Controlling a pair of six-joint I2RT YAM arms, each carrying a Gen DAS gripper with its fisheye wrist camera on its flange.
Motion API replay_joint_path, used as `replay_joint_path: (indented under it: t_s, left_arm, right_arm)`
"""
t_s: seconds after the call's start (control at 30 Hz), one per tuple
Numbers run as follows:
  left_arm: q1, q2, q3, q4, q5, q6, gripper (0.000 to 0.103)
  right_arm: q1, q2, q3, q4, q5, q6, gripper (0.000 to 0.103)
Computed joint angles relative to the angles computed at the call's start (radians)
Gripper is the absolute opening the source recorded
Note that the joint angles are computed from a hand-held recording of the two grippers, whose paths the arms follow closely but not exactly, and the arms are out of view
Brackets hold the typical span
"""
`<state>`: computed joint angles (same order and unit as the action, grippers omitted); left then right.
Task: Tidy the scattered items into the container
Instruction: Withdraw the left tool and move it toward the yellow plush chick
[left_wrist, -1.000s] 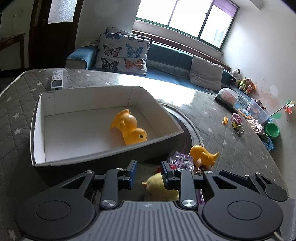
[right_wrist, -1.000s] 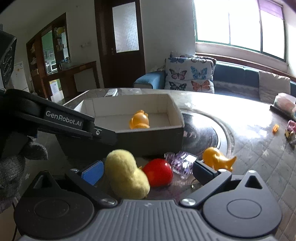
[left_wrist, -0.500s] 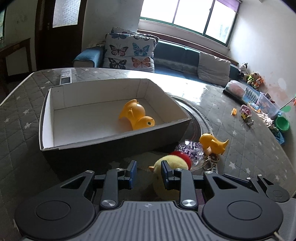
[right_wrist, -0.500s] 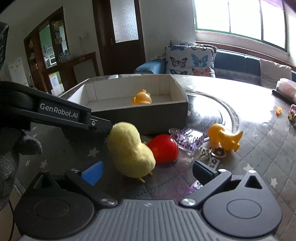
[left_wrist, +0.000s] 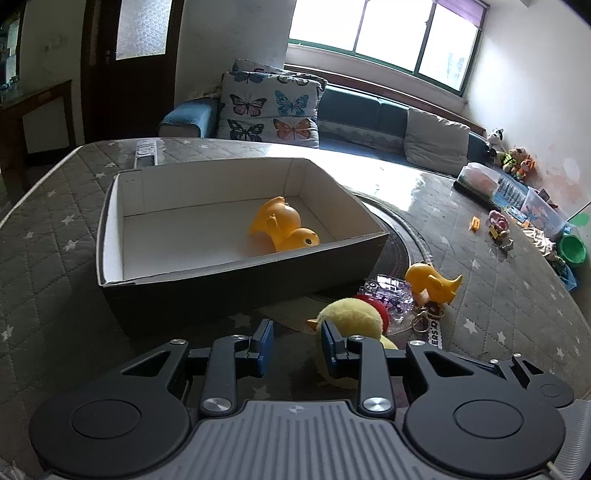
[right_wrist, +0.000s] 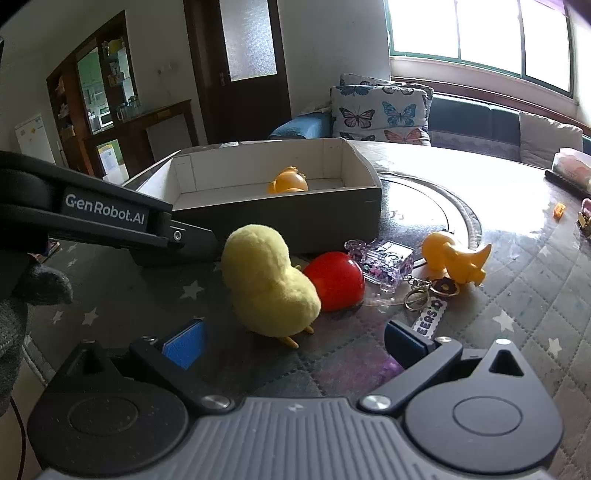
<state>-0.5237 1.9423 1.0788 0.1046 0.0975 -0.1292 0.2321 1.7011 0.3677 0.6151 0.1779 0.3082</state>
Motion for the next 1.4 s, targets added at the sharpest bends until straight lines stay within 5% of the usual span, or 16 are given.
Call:
replay_joint_path:
  t_s: [1.4]
  left_arm:
    - [-0.042, 0.046, 0.016, -0.072, -0.108, 0.001, 0.031]
  right_arm:
    - [0.021, 0.067, 0.008, 0.017, 0.000, 0.042, 0.103]
